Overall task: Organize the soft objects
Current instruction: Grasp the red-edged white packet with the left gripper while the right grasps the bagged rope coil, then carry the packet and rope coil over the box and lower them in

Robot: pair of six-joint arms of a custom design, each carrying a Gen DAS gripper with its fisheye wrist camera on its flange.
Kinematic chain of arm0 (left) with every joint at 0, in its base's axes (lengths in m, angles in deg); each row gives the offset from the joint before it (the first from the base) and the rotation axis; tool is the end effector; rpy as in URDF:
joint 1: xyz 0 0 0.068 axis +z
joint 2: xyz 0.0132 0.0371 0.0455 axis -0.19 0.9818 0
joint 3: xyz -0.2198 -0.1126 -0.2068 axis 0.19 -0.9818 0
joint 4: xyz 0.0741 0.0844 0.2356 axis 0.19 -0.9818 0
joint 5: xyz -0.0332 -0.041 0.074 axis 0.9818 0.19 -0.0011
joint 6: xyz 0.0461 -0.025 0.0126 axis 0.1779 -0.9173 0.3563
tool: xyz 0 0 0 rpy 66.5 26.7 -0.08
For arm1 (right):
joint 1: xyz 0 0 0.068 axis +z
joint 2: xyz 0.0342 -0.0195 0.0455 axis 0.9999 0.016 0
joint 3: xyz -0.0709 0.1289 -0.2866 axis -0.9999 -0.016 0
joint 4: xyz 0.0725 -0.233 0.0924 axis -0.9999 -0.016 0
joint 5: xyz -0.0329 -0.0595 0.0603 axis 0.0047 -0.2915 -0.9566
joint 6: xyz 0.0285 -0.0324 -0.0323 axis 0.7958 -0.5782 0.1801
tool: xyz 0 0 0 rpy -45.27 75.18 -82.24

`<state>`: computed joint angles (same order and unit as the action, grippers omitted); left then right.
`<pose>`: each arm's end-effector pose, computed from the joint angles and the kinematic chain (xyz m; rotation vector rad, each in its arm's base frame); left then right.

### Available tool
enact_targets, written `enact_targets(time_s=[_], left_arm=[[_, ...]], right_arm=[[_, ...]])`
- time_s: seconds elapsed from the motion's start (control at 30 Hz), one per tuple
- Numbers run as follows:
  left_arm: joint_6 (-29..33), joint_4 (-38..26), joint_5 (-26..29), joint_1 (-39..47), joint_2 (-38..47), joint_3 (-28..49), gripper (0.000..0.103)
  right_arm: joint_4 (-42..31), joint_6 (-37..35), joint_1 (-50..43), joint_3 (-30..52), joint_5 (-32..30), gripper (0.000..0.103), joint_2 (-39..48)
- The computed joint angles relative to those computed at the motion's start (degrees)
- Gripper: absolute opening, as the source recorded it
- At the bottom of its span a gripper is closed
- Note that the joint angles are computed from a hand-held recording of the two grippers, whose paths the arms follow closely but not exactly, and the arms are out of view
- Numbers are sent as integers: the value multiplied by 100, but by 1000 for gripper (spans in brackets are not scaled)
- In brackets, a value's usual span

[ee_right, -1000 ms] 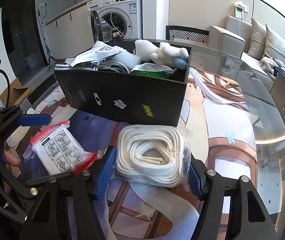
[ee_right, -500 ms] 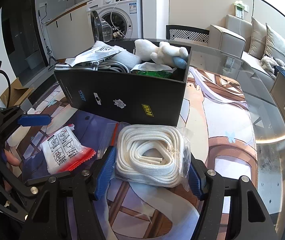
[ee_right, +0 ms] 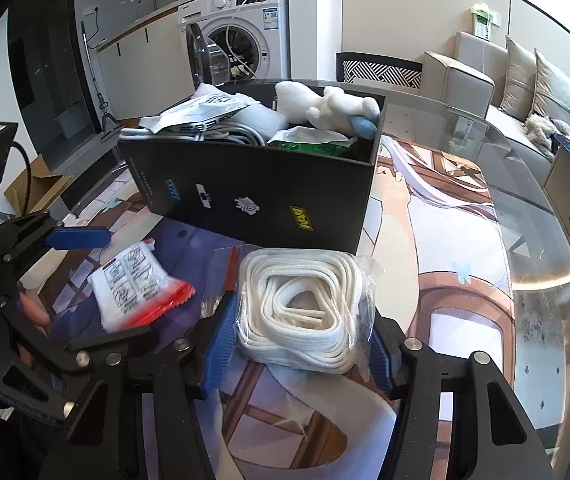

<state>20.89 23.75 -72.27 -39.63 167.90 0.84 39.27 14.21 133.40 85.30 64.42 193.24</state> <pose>0.2116 -0.1136 0.0280 0.4329 2.4735 -0.1947 0.2168 0.2008 0.0262 -0.4871 2.4055 0.2020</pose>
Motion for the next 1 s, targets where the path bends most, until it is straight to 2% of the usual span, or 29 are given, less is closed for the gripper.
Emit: enact_targets(time_s=[0.1,0.13,0.27,0.63,1.0], left_arm=[[46,2,10,46,-67,-22,76],[76,26,29,72,-83,-42,65],[168,178,388,338,-155,-150,53],[220,805,419,270,-526,-680,52],[185,969,369,278,-1228,-1018,52]], right_arm=[[105,49,48,-101,32,57,-22],[127,62,63,-125,54,57,-40],[276,120,124,-262,101,57,-151],[556,218,414,-639,383,57,-480],[642,266,581,-1052,757,57,-1145]])
